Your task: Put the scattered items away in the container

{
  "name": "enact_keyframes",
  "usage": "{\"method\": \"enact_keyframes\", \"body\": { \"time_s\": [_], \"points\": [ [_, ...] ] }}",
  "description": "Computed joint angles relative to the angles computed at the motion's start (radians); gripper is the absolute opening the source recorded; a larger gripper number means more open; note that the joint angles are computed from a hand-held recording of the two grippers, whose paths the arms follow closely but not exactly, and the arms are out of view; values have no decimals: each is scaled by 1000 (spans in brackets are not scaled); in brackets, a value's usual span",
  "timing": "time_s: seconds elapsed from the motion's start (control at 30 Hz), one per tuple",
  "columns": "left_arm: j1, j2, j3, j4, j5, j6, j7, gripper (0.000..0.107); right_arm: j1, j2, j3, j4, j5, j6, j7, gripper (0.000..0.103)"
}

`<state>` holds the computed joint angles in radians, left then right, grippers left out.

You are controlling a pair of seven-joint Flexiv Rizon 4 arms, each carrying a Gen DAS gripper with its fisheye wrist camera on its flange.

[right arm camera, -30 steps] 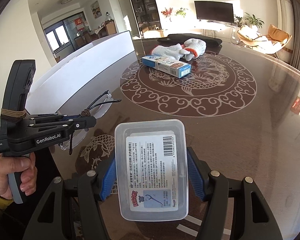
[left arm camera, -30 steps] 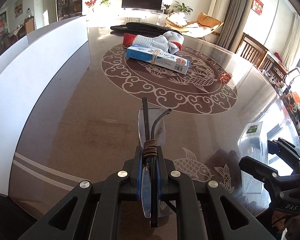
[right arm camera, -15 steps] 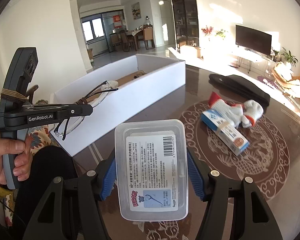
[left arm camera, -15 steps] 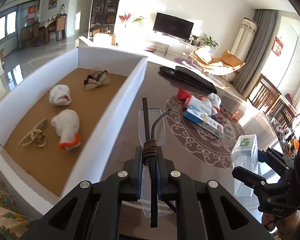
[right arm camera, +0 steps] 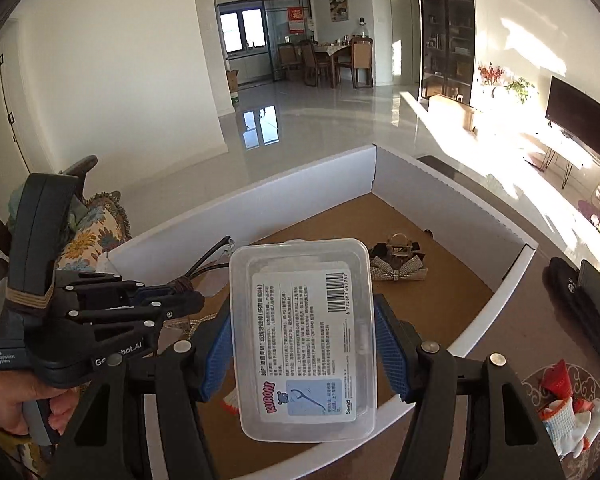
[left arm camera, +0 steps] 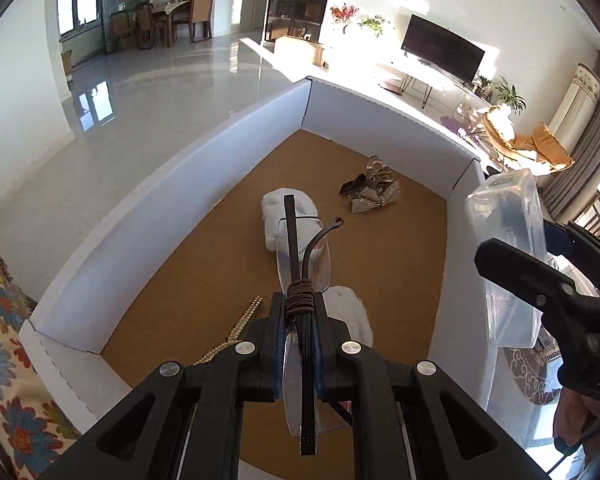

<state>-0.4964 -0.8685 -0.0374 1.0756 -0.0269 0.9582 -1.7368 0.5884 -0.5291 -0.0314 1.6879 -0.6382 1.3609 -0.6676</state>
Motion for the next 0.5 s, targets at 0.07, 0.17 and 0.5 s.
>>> {"method": "enact_keyframes", "body": {
  "time_s": [0.07, 0.17, 0.5],
  "points": [
    [5, -46, 2, -68, -10, -55, 2, 11, -35, -69, 58, -95, 59, -82, -65, 64],
    [4, -97, 9, -157, -17, -133, -8, 12, -86, -154, 150, -218, 174, -183, -178, 65],
    [-33, -101, 100, -208, 96, -167, -177, 75, -26, -125, 28, -152, 270, -25, -68, 66]
  ]
}}
